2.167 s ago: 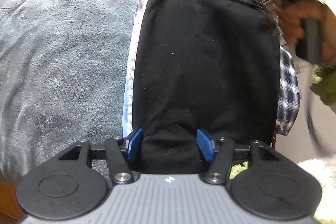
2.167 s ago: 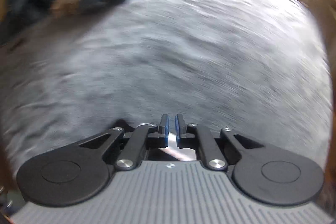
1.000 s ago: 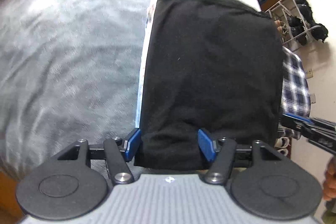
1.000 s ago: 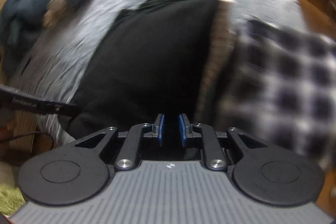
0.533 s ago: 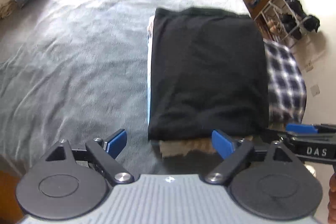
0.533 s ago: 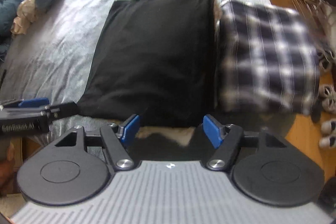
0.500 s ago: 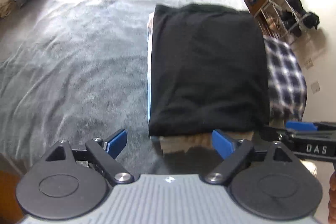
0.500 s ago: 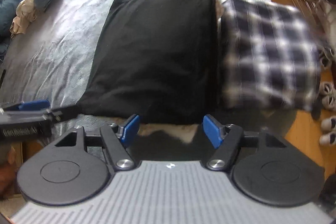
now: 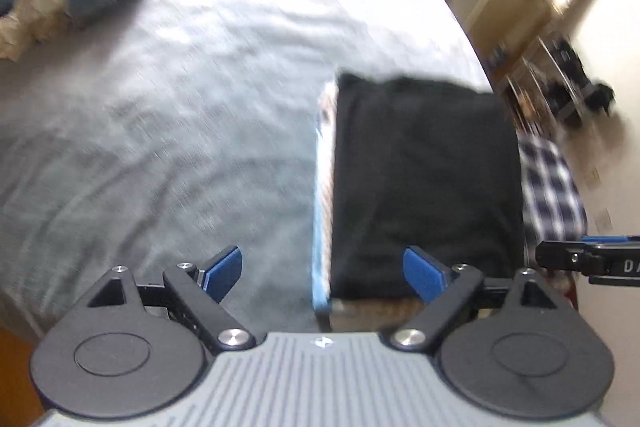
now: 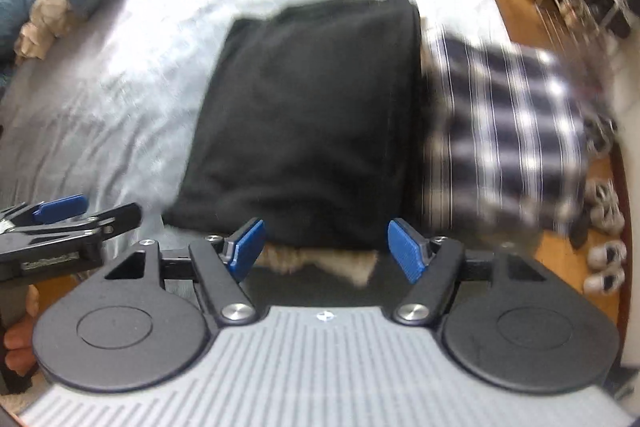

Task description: Fold clothes

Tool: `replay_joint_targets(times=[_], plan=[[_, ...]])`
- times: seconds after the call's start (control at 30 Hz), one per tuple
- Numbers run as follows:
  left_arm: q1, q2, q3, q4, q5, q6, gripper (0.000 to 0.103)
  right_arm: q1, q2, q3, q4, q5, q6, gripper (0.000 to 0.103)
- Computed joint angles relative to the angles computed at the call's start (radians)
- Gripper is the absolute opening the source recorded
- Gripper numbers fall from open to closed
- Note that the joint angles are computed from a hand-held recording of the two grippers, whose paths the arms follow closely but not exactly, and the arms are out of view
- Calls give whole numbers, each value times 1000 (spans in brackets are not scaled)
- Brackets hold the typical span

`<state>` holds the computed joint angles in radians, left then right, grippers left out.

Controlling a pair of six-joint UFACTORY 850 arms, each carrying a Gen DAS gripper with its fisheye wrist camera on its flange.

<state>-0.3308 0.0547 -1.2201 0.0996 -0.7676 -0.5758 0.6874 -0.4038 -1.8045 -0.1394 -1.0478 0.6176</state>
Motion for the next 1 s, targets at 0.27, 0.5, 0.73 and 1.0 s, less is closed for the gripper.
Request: replay_joint_targets(times=[0.27,0.5,0.73,1.0], plan=[[-74,-65,-190,227,-169,-143,89,-56,64,109,15,292,-36,72],[-69,-105,-275,219,-111,-235,89,-94,112,137,-29,387,-19,73],[-120,-96,-264,370,46,-376,92,-111,137,82,-113,253,-28,78],[-172,-83,-316,428,-96,-404,101,-54,119,-10,-121,74,42,79]])
